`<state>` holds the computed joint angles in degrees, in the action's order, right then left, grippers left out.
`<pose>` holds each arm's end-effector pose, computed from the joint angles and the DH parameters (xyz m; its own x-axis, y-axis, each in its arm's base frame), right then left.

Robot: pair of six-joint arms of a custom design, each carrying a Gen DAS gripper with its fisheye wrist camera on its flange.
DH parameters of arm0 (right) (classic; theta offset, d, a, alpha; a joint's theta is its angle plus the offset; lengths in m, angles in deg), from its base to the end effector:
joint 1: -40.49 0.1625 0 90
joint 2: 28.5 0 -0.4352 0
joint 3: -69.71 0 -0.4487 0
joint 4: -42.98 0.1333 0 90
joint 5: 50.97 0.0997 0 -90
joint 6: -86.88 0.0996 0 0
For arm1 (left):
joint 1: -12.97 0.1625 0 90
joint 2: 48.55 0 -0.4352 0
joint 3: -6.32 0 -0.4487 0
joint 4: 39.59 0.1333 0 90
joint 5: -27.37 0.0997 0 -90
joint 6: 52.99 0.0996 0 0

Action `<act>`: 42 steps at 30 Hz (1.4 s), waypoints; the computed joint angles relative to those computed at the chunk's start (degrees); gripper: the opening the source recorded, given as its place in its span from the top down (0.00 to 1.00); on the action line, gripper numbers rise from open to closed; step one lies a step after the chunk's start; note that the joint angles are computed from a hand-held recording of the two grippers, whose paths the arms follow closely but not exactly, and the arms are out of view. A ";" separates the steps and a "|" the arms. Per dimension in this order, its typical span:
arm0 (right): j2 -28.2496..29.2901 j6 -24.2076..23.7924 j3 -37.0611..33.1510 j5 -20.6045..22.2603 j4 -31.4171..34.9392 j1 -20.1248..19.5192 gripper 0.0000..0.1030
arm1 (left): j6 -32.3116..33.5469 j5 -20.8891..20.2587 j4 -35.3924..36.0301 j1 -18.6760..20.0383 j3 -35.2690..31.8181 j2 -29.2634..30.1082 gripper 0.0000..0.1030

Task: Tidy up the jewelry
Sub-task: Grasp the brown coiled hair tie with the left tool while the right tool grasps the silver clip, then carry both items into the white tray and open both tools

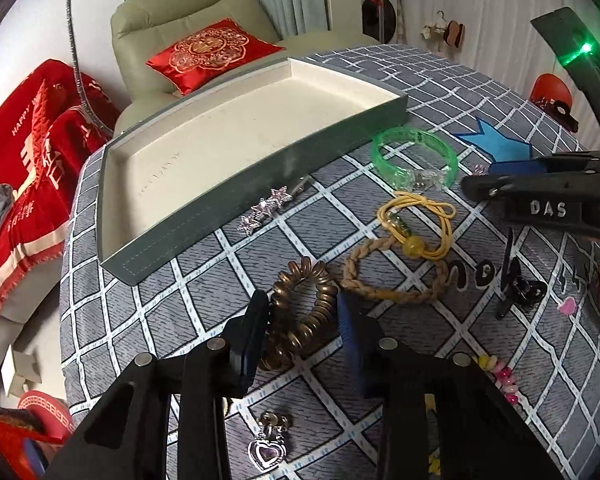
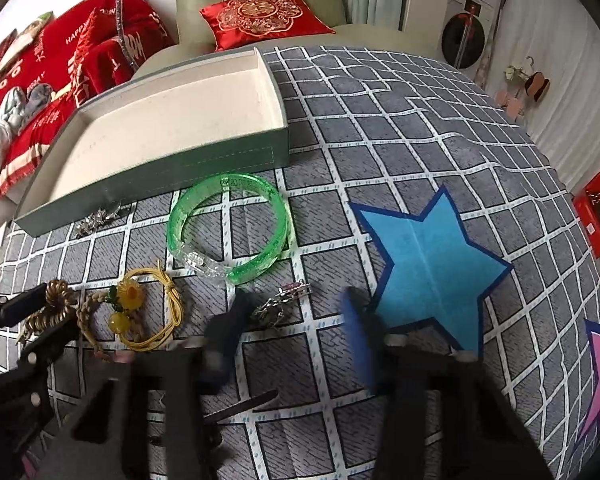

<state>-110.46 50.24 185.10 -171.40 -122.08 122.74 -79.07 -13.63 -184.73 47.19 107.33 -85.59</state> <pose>0.0056 -0.5729 0.3483 -0.7093 -0.0812 0.7002 -0.4019 0.8626 -0.3071 -0.4060 -0.5282 -0.0584 -0.6046 0.3015 -0.7373 0.6138 0.7663 -0.1900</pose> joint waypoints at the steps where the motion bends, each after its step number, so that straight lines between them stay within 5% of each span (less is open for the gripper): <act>1: -0.30 0.25 -0.02 0.55 0.39 -0.22 0.80 | -0.02 0.00 -0.67 -0.02 0.29 -0.07 0.60; 12: -5.81 5.05 -1.15 12.80 9.95 -4.35 0.84 | -3.67 -0.27 -7.44 -0.82 3.09 -3.61 0.60; 22: -6.19 3.64 -4.48 16.90 14.32 -1.67 0.84 | -7.19 2.99 -9.76 -0.18 0.30 -5.46 0.60; 31: 4.87 2.46 -15.51 17.10 17.24 4.89 0.84 | -5.51 6.23 -5.93 4.98 -10.14 -1.28 0.60; 42: 18.70 2.05 -26.16 12.37 17.73 6.32 0.84 | -5.64 4.93 4.13 11.46 -22.57 6.59 0.60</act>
